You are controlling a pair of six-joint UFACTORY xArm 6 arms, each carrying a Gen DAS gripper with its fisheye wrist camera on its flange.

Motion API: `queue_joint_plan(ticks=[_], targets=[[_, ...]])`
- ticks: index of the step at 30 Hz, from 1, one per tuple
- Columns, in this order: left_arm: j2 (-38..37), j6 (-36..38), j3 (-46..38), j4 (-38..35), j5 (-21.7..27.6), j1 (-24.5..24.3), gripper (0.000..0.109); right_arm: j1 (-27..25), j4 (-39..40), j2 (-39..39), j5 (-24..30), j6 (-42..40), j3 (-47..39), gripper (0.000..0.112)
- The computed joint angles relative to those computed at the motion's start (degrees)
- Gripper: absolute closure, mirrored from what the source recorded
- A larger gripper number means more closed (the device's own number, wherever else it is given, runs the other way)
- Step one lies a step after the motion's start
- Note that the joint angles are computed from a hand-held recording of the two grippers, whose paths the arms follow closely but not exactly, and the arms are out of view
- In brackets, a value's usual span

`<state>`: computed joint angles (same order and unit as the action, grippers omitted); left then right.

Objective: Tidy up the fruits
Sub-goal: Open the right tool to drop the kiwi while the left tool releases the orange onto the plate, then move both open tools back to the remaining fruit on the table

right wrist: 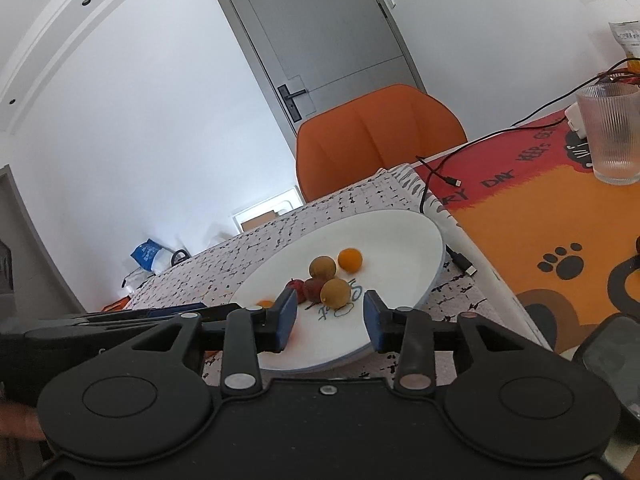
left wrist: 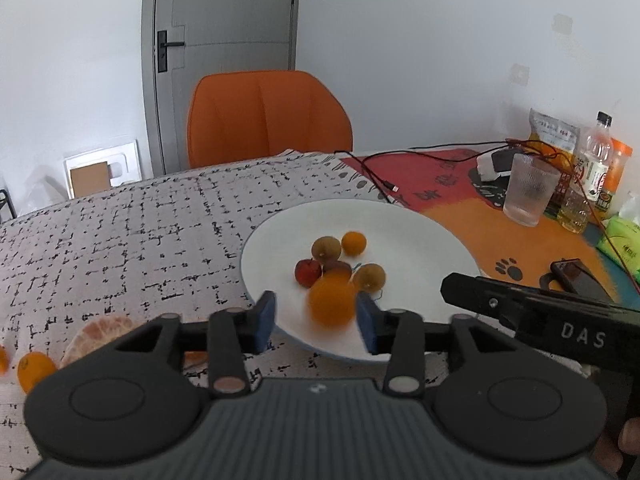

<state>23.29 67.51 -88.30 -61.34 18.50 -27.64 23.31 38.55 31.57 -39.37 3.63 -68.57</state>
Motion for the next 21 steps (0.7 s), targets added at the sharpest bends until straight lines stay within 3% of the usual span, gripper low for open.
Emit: queue_joint_plan(ticks=[4, 11, 21], targets=[[-0.55, 0.59, 0.92, -0.56, -0.83, 0.41, 0.054, 0.12, -0.02, 0.04, 0.06, 0.17, -0.05, 0.071], [-1.48, 0.14, 2.72, -0.61, -4.73, 1.28, 0.025, 0.85, 1.23, 1.08, 0.79, -1.54, -2.19, 0.061], [-2.30, 1.02, 3.35, -3.57, -6.56, 4.43, 0.020, 2.52, 4.98, 2.27, 2.85, -5.38, -5.73, 0.044]])
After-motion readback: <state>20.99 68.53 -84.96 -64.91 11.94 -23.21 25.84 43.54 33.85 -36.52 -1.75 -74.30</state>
